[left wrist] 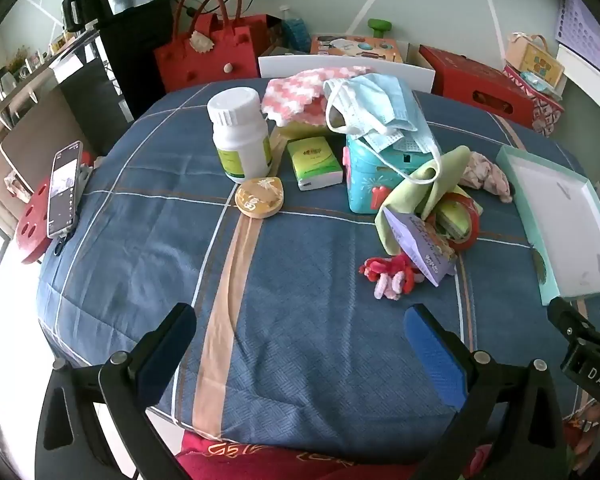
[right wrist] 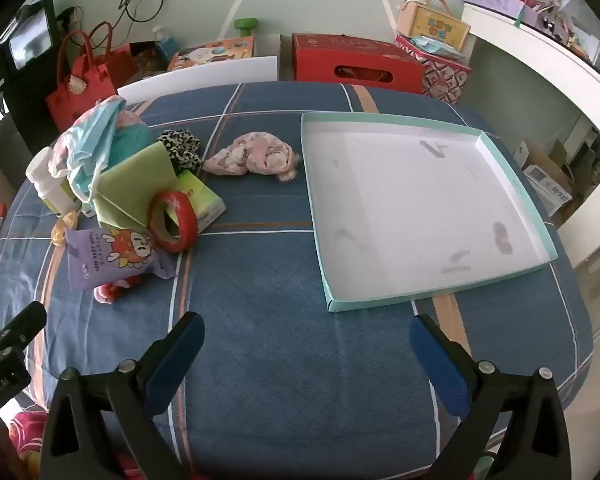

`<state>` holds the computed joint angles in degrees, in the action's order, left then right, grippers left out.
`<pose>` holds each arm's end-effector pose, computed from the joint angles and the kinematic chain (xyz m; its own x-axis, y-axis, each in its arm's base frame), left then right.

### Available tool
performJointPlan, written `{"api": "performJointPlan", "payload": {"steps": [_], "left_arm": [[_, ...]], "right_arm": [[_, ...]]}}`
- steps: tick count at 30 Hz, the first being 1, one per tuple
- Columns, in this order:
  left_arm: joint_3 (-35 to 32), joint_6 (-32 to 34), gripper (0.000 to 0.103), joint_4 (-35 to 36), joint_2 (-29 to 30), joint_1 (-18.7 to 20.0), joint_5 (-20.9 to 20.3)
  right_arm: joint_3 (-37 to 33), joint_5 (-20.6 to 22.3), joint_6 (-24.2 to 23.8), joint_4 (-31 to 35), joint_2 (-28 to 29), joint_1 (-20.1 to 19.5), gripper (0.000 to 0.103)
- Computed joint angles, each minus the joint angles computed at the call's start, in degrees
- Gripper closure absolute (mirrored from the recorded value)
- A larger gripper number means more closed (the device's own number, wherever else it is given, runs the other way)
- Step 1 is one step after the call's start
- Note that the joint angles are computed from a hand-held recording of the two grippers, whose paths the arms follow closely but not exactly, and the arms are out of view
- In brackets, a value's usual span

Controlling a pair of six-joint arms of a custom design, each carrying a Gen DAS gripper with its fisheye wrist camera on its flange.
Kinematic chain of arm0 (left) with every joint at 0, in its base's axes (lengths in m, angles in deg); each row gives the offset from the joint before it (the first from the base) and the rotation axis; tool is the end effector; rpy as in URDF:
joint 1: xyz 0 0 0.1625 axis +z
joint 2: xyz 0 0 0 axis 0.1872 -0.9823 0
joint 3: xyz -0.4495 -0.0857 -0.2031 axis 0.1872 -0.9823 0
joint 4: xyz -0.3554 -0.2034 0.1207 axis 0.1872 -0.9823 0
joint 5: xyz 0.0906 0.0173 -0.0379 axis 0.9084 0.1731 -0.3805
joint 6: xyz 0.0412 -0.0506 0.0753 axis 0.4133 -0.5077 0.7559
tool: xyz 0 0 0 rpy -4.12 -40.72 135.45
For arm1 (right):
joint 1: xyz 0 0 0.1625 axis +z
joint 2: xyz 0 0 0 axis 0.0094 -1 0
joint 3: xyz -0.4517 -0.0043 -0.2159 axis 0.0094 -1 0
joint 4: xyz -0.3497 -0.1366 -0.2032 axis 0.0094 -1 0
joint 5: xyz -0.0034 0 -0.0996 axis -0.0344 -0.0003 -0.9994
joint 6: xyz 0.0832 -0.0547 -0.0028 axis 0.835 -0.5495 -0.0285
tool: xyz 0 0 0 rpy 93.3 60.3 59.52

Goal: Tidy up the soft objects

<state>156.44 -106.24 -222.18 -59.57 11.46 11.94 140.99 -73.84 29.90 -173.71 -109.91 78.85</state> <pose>-0.4110 -0.3910 -0.0553 -0.6713 0.0251 -0.7407 0.4148 0.8410 -0.3473 0.0010 -0.3713 0.3425 -0.6249 0.2927 0.7238 -0.2288 0.8177 -0.5282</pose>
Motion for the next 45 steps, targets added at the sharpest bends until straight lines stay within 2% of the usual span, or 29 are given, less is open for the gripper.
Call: {"api": "performJointPlan", "payload": {"steps": [45], "left_arm": [[-1.22,-1.69,0.000,3.22,0.38,0.80,-0.65]], "right_arm": [[-0.10,-0.34,0.18,0.41,-0.01,-0.15,0.000]]}}
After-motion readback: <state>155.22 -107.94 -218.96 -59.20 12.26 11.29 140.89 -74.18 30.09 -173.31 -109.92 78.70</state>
